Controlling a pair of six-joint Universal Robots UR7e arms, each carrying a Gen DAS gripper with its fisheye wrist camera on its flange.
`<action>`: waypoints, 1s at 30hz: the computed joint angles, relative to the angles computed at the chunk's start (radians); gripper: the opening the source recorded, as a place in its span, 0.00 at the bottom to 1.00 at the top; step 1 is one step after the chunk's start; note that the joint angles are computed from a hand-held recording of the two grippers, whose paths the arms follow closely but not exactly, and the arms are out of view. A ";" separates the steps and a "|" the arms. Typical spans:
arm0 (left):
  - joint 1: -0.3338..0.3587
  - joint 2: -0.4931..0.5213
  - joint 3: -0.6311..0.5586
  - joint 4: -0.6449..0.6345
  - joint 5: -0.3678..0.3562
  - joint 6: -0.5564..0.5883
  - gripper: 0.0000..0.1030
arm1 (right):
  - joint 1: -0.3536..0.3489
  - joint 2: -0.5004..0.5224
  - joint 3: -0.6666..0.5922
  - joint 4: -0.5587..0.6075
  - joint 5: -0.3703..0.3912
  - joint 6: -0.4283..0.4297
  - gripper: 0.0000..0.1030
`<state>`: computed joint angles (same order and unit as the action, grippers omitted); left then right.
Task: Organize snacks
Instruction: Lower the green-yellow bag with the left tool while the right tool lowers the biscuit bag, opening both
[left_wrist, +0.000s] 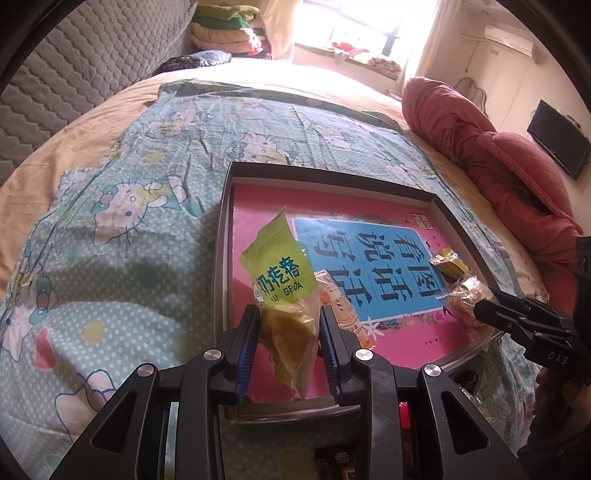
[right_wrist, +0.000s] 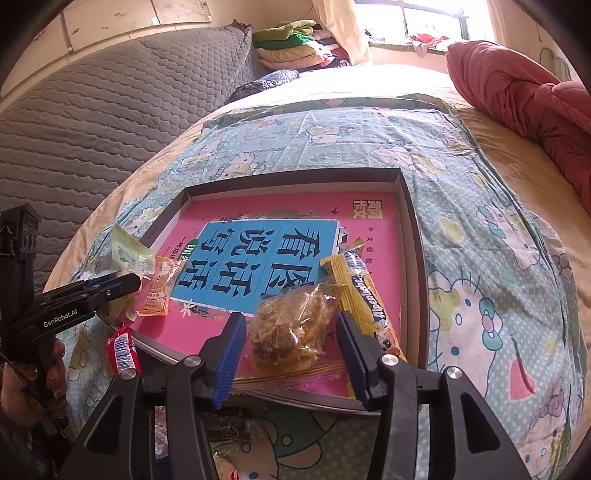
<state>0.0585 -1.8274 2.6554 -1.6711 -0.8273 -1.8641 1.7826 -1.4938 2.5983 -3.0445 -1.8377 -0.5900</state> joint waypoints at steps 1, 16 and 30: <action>-0.001 -0.001 0.001 -0.002 0.001 -0.001 0.32 | 0.001 0.000 0.001 -0.004 -0.001 -0.001 0.49; 0.007 -0.009 0.008 -0.038 -0.003 0.023 0.32 | 0.016 0.057 0.009 -0.095 -0.065 -0.031 0.49; 0.007 -0.023 0.009 -0.047 -0.001 0.035 0.41 | 0.014 0.025 0.002 -0.059 -0.020 -0.019 0.50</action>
